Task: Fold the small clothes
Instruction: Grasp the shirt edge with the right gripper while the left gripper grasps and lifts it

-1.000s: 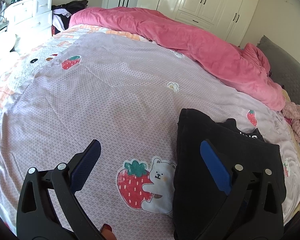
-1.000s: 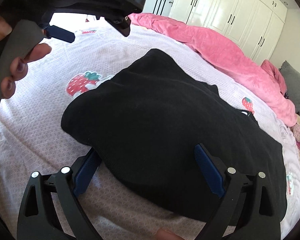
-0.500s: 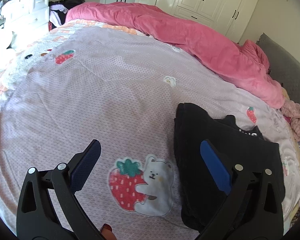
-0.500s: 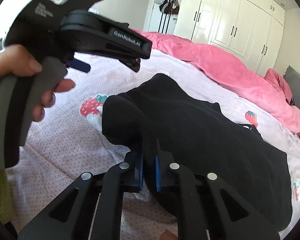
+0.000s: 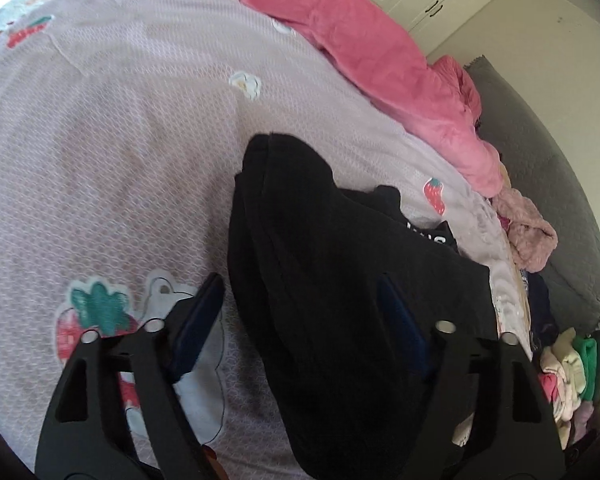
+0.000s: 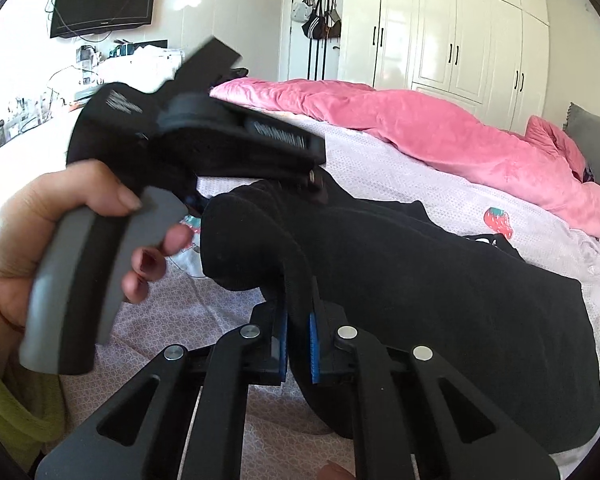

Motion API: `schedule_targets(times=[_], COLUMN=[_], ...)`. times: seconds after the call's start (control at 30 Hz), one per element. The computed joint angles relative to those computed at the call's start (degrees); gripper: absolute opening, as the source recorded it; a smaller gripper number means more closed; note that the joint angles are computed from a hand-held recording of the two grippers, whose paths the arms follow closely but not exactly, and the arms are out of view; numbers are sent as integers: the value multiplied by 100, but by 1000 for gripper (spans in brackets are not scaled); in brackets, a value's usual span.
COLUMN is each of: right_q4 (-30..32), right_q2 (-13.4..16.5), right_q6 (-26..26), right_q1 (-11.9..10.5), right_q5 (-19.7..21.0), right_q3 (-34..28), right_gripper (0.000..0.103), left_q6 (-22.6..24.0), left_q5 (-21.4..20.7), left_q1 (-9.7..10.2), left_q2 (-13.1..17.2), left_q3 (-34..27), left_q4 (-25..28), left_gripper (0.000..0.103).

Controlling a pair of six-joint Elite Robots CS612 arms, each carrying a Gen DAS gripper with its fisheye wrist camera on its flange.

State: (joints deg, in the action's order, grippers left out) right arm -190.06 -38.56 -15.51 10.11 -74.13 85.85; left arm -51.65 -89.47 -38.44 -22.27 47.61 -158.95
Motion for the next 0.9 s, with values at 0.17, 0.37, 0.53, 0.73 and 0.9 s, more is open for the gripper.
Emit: schedule_targets(times=[0.17, 0.37, 0.53, 0.73, 0.9], right_q4=[-26, -269, -683, -934, -895], right_q2=[-10, -30, -153, -312, -425], right_q6=[72, 222, 340, 646, 1204], right_q1=[-14, -57, -204, -419, -648], right_q5=[66, 102, 166, 149, 333], right_q3=[35, 110, 342, 580, 712], right_gripper=[7, 7, 7, 7, 6], left_q6=[-87, 70, 320, 650, 647], left_q5=[-163, 244, 414, 736, 778], left_q1=[4, -86, -201, -420, -531], left_q2=[138, 55, -77, -29, 231], left_q3=[-185, -130, -14, -310, -989], left_q4=[-40, -230, -668, -581, -114], left_gripper=[25, 10, 9, 9, 9])
